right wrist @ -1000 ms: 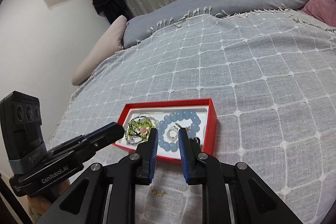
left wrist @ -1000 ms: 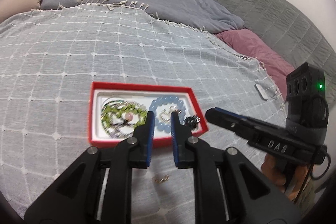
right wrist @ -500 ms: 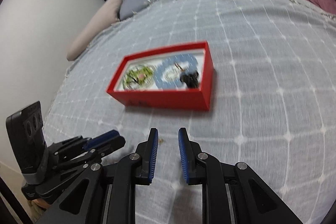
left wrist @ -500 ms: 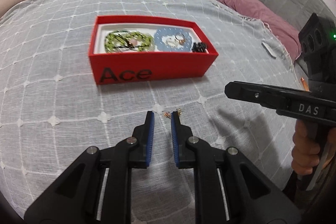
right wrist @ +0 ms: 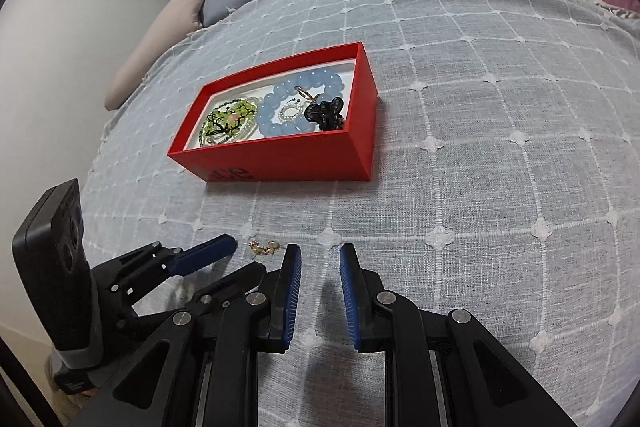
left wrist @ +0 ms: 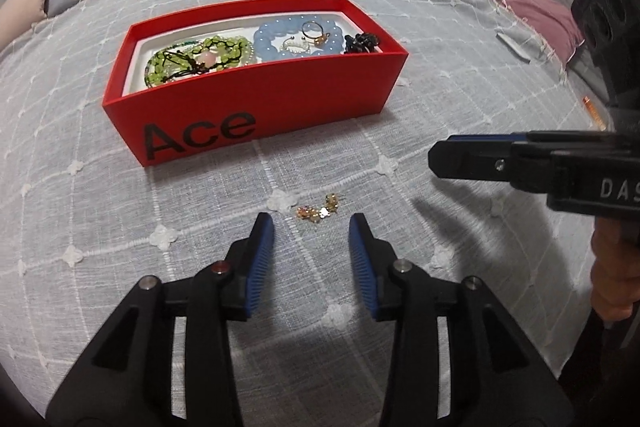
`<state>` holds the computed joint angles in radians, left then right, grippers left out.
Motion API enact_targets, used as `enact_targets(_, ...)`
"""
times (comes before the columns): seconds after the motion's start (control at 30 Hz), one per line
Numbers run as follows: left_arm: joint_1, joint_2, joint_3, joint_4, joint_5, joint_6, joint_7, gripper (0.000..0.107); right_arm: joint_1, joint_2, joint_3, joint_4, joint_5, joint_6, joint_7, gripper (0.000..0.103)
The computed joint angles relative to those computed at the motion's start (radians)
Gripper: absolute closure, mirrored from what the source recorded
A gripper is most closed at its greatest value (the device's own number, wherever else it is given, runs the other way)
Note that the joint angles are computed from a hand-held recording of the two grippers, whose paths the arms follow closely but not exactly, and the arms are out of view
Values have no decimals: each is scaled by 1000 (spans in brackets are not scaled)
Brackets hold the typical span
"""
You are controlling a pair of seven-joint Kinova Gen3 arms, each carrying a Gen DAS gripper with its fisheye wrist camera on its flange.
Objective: Organize jewelry
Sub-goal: 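Move both tools back to the gold earrings on the throw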
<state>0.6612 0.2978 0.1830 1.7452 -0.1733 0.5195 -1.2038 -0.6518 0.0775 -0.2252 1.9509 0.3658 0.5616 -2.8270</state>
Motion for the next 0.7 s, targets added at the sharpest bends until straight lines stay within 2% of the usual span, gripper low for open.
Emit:
enact_targets(0.1,39,4,-29,-4,-61,10,38,66,1,3,-1,-3,-6,4,9,83)
enact_targets(0.33,67,20,-45,-17,-150,23,62,67,-6,17,1,-14,-12,13,26,83)
enact_targets(0.53,102,31,-65,-20,-227,18,86,83,-15,27,8,-18,-13,16,28,83)
enact_targets(0.7,106,34,-60,-20,-251,19,81,85,-20,30,11,-21,-11,15,26,83)
